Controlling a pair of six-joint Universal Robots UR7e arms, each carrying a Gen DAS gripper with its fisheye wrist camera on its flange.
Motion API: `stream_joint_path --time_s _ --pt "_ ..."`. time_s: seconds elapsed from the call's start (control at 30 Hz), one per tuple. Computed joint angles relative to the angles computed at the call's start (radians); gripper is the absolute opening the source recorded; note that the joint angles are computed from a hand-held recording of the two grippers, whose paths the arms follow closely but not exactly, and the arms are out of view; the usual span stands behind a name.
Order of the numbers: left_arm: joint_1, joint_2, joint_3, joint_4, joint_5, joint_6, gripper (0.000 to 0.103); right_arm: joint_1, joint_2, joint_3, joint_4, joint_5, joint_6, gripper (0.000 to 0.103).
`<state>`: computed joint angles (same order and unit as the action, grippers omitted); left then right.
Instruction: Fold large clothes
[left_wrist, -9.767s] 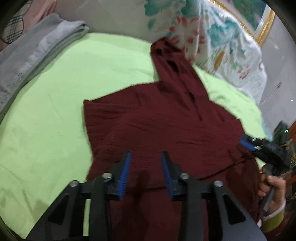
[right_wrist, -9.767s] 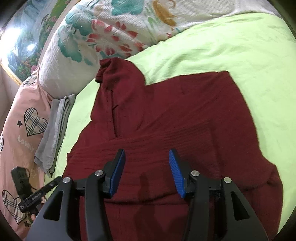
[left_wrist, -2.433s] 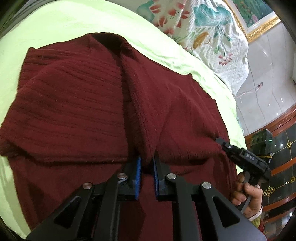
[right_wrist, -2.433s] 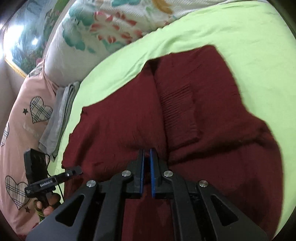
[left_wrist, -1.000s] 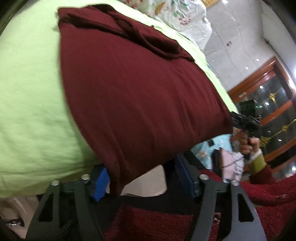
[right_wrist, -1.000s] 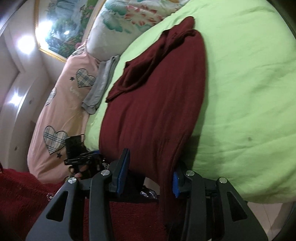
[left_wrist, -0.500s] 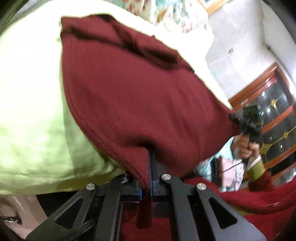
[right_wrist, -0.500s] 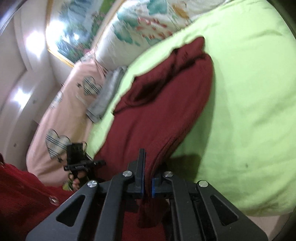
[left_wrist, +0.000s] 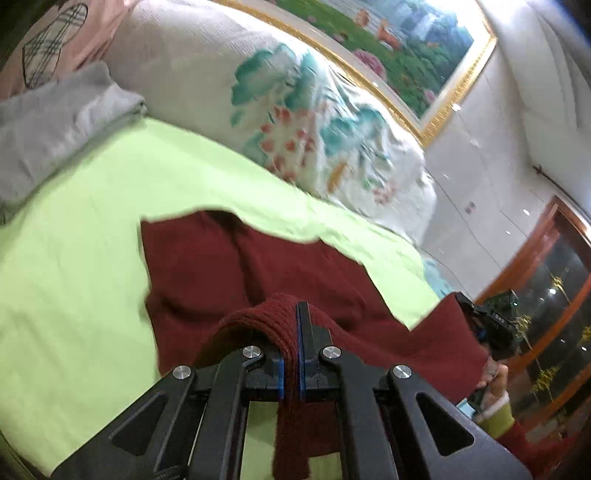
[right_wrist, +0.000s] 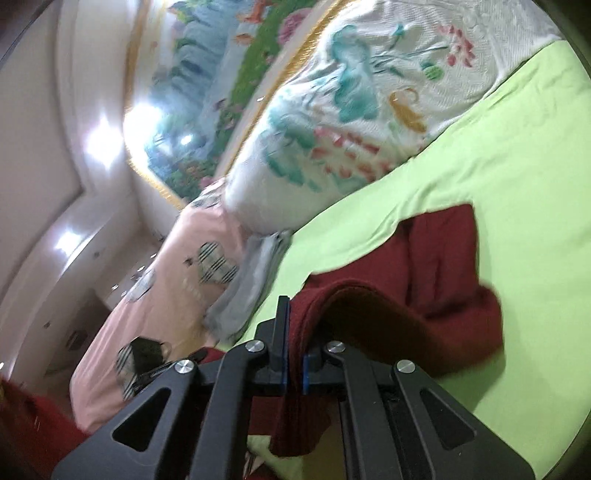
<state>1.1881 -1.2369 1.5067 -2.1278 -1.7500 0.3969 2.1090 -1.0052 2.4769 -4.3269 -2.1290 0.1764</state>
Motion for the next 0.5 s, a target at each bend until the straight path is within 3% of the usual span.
stream_joint_path --time_s 0.2,0.3,0.5 --pt "-0.013 0.217 -0.167 -0.064 0.087 -0.129 0.003 -0.174 -0.087 -0.088 0.202 -0.041 0.075 0.005" --pt "-0.012 0.312 -0.241 -0.065 0.137 -0.175 0.003 -0.266 -0.107 -0.116 0.283 -0.009 0.124 0.005" --pt "-0.001 0.434 -0.342 -0.052 0.213 -0.200 0.003 -0.382 -0.106 -0.146 0.383 0.023 0.172 0.005"
